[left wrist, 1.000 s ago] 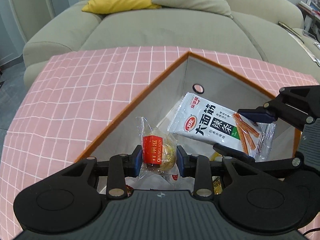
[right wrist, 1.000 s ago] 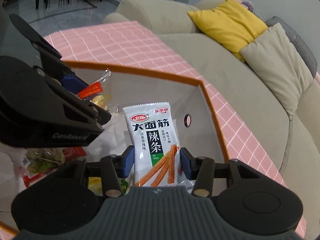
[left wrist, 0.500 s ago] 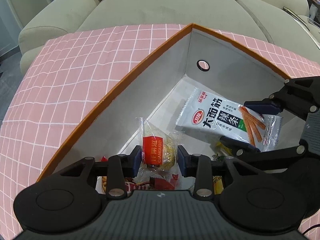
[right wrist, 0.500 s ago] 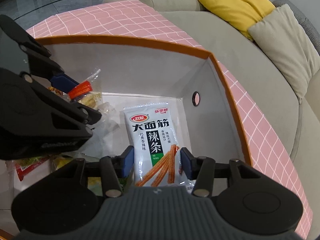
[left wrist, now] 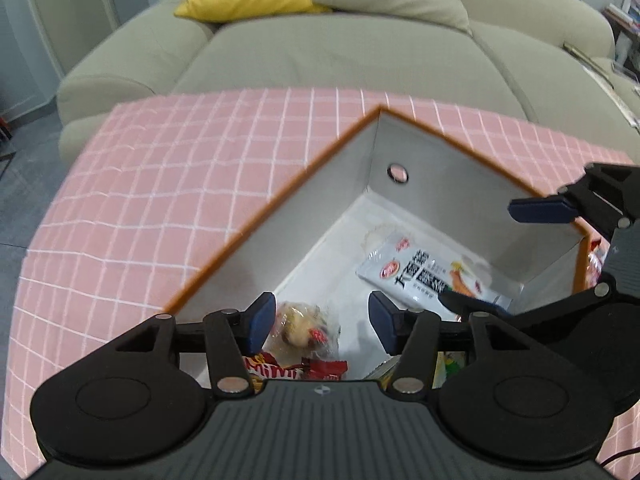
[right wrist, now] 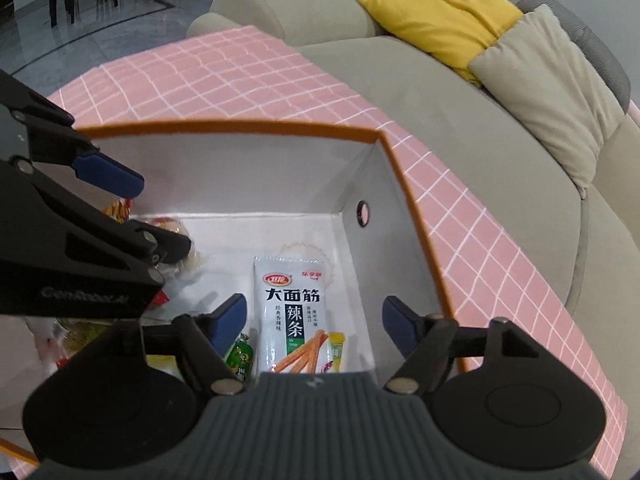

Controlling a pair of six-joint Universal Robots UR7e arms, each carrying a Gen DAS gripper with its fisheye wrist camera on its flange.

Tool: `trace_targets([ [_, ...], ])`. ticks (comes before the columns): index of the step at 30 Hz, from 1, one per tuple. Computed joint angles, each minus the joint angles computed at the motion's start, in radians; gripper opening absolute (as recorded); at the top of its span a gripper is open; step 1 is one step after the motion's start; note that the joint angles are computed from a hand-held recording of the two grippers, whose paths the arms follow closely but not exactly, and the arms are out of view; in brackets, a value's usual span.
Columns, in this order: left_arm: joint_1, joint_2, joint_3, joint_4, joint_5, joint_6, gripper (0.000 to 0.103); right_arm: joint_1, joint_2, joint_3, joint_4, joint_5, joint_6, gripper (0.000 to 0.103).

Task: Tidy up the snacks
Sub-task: 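Carry the cake packet and spicy-strip packet into the box and open both tools, then lift both tools out of the box and move over the red sausage bag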

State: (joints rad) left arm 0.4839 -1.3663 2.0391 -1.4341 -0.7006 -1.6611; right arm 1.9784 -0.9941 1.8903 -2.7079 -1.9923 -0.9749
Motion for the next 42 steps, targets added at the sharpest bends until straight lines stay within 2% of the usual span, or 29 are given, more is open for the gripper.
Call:
trace_targets([
  [10, -0.139, 0.035, -0.075, 0.238, 0.064, -0.302, 0.066, -0.013, -0.161, 0.082, -0.045, 0.118, 0.137, 0.084],
  [16, -0.208, 0.082, -0.096, 0.253, 0.08, -0.336, 0.067, -0.036, -0.282, 0.184, -0.121, 0.178, 0.186, 0.088],
  [20, -0.242, 0.124, -0.11, 0.247, 0.077, -0.336, 0.067, -0.053, -0.35, 0.258, -0.192, 0.185, 0.202, 0.089],
  [27, -0.282, 0.17, -0.081, 0.098, 0.069, -0.303, 0.067, -0.116, -0.471, 0.393, -0.296, 0.174, 0.246, 0.091],
  [33, -0.275, 0.21, -0.017, -0.174, 0.061, -0.141, 0.067, -0.216, -0.546, 0.486, -0.369, 0.151, 0.214, 0.091],
  [38, -0.25, 0.267, 0.027, -0.406, 0.047, 0.019, 0.067, -0.304, -0.553, 0.524, -0.427, 0.127, 0.161, 0.09],
  [42, -0.227, 0.312, 0.048, -0.544, 0.031, 0.113, 0.067, -0.36, -0.547, 0.528, -0.443, 0.136, 0.111, 0.09],
])
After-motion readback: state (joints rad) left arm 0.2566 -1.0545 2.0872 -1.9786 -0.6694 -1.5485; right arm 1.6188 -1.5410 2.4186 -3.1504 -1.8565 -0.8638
